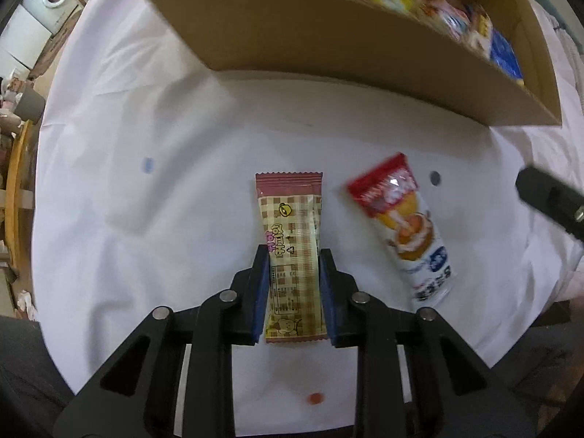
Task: Organize snacks
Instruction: 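Move the left tool back to the sheet and grasp the checkered pastry bar, then grasp the red-white FOOD rice cake packet with the right tool while the left tool holds the pastry bar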
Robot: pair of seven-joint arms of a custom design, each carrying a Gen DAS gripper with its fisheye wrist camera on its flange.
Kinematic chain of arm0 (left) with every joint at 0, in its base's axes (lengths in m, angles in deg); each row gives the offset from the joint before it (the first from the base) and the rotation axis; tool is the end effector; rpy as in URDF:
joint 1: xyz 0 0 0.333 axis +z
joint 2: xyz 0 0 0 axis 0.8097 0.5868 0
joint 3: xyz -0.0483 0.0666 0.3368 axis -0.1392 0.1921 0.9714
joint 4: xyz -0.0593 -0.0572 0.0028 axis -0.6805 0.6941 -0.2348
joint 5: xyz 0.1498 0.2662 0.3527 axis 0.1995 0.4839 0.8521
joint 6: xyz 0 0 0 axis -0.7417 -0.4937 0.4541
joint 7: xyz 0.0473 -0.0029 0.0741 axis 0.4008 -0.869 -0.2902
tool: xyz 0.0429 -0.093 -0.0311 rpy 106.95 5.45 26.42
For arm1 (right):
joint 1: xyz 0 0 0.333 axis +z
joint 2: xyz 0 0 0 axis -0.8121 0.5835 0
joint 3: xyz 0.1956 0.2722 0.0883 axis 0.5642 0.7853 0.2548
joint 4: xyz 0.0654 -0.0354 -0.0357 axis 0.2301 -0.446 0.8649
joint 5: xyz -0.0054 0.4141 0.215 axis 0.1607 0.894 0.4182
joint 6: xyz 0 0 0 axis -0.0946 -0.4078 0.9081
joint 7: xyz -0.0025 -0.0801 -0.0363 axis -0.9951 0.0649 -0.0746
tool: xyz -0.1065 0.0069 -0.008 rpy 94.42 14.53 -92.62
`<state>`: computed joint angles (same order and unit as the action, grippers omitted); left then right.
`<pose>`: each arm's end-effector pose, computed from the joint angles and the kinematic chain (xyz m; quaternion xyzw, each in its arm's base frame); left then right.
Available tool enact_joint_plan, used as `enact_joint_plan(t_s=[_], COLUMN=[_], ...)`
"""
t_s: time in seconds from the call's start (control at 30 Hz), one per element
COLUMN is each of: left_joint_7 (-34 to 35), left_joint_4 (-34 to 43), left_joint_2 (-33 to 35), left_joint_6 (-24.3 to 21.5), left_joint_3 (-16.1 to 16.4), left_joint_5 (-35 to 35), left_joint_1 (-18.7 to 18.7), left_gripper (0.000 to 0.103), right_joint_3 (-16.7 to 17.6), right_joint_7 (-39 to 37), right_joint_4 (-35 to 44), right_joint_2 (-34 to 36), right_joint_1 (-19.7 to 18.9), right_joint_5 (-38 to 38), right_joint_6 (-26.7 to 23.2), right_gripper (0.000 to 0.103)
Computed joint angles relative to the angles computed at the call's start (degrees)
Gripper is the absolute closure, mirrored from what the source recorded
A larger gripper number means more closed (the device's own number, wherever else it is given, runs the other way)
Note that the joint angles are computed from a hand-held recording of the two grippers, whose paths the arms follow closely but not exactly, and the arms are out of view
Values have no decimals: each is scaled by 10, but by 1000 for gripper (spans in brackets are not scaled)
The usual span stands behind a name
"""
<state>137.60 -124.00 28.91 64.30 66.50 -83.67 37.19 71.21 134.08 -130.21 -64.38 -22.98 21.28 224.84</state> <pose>0.6223 -0.3697 0.4556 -0.6218 0.7811 -0.0560 0.0096 0.5657 0.4522 0.4840 -0.5791 0.7796 0.0340 0.2362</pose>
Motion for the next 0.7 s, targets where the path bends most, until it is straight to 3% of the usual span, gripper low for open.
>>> enact_joint_plan(t_s=[0.17, 0.27, 0.33, 0.5, 0.7], left_joint_7=[33, 69, 80, 90, 72], left_joint_4=[35, 50, 54, 23, 6], left_joint_2=[3, 2, 1, -19, -22], left_joint_6=[-23, -26, -17, 9, 35], left_joint_3=[4, 5, 5, 13, 18], left_joint_5=[8, 19, 31, 14, -10], left_joint_1=[8, 10, 7, 26, 39], left_gripper=[81, 81, 81, 81, 81], right_joint_3=[3, 5, 2, -3, -14], right_joint_7=[-30, -59, -73, -118, -135], right_joint_4=[41, 75, 104, 173, 208], right_joint_2=[32, 58, 79, 129, 158], right_joint_1=[4, 11, 21, 41, 57], right_joint_5=[4, 2, -14, -34, -45], right_joint_6=[-36, -64, -92, -164, -196], right_gripper=[47, 40, 32, 32, 32])
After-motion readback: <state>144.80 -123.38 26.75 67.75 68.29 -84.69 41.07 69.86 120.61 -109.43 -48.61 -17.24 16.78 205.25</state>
